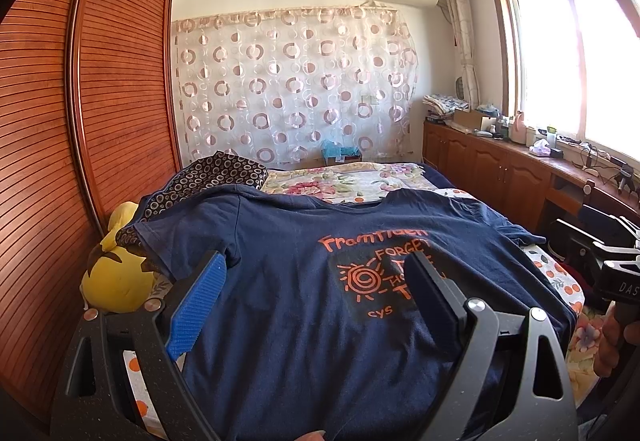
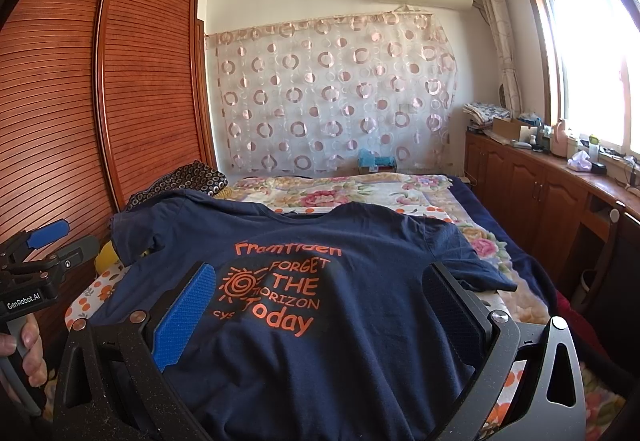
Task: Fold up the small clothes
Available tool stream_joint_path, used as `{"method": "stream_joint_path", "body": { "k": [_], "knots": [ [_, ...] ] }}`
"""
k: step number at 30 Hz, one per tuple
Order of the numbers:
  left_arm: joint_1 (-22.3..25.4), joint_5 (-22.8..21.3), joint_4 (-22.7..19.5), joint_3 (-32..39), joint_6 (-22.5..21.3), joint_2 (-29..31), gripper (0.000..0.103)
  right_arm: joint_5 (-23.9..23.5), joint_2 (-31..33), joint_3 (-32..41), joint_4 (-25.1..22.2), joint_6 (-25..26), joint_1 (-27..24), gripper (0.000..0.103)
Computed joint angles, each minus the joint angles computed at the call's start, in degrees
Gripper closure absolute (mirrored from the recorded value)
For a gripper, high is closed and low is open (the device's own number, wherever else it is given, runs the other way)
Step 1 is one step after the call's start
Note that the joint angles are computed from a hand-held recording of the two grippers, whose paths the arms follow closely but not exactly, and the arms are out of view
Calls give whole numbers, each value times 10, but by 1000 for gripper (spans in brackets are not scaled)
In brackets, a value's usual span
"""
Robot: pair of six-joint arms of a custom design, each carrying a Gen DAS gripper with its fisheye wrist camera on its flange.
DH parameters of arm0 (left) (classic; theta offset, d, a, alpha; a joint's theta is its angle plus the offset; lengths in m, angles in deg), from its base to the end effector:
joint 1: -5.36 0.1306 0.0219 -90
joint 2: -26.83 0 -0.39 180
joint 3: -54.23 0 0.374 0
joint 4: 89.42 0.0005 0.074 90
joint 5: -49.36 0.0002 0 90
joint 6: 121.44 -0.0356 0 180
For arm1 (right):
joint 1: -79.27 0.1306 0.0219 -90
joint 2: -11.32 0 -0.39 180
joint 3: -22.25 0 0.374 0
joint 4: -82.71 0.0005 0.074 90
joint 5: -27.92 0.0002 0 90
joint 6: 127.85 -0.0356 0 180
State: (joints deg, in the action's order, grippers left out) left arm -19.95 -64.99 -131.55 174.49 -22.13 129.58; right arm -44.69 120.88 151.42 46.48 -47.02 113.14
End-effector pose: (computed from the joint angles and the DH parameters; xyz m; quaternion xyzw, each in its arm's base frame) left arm 0.5135 -0.2272 0.5790 0.0017 0.8305 0.0124 0.5568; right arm 0.5112 0.3297 0.5925 -0.0813 0.7936 0.1039 0.5939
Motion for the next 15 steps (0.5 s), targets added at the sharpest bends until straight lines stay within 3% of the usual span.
{"method": "stream_joint_path", "body": {
  "k": [15],
  "knots": [
    [-1,-2,6,-7,-2,-3,12,-6,-1,-4,9,-2,-2,0]
  ]
}}
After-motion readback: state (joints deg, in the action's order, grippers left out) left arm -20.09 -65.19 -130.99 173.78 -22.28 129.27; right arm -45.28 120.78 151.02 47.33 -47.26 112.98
